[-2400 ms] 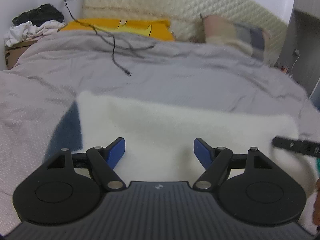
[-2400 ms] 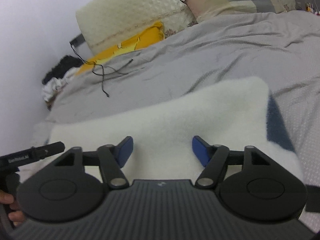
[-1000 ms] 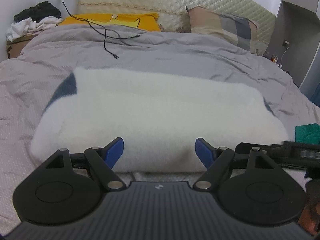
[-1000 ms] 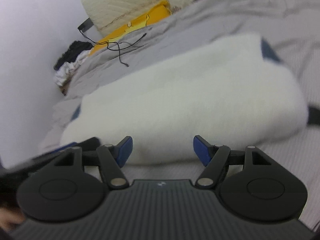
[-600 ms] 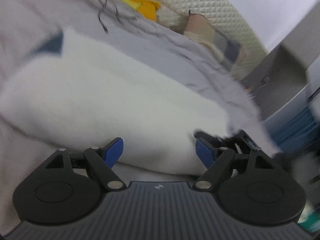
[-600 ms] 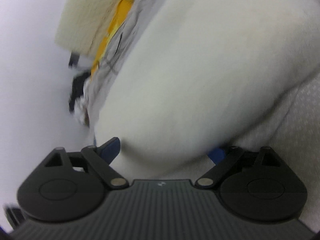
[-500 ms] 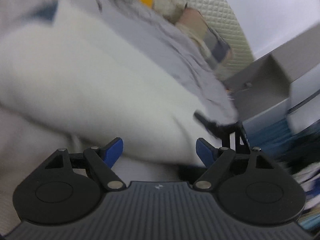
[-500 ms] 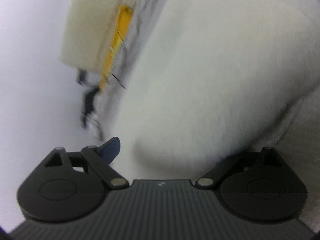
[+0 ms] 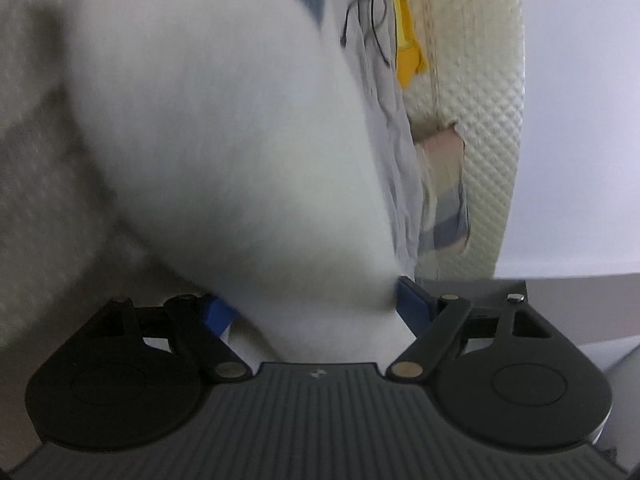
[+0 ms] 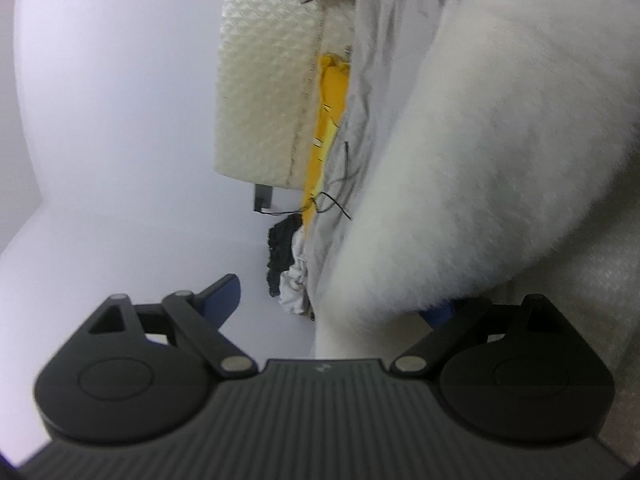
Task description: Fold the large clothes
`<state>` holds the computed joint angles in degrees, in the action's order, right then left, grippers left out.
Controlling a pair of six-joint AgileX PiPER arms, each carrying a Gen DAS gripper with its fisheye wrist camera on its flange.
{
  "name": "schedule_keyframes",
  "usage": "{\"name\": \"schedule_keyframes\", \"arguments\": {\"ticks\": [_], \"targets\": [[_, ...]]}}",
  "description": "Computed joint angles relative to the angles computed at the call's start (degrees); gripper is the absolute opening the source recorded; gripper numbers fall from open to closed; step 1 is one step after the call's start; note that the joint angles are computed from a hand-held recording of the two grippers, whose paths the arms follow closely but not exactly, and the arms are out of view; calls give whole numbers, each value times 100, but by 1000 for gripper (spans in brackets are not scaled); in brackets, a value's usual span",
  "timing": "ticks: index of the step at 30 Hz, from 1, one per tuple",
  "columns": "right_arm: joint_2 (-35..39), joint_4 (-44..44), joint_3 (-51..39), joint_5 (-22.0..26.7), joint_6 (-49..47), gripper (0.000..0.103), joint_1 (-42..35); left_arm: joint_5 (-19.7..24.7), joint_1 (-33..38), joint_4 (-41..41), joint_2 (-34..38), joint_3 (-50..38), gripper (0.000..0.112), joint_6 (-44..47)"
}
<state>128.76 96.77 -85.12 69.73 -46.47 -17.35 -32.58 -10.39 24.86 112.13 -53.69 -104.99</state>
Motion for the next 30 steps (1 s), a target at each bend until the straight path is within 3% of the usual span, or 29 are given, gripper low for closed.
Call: {"name": "schedule_keyframes", "arguments": {"ticks": [3, 9, 12, 18, 22, 30], "targets": [[13, -385, 4, -157, 364, 95, -31, 414, 0, -371, -137, -19, 74, 397], [-55, -826, 229, -611, 884, 92, -10, 799, 179, -418, -111, -121, 57, 374], [-166, -771, 391, -777, 943, 92, -47, 1362, 62, -795, -224, -355, 49, 1175], [-727, -1124, 809, -1899, 1185, 87, 30, 1293, -45, -2231, -512, -196, 42, 3122], [-521, -1311, 524, -1591, 1315, 88, -101, 900, -93, -2566, -675, -32, 42, 3690], [-142, -1226, -71, -2224, 1120, 89, 175, 856, 45, -1987, -650, 96, 42, 2993]]}}
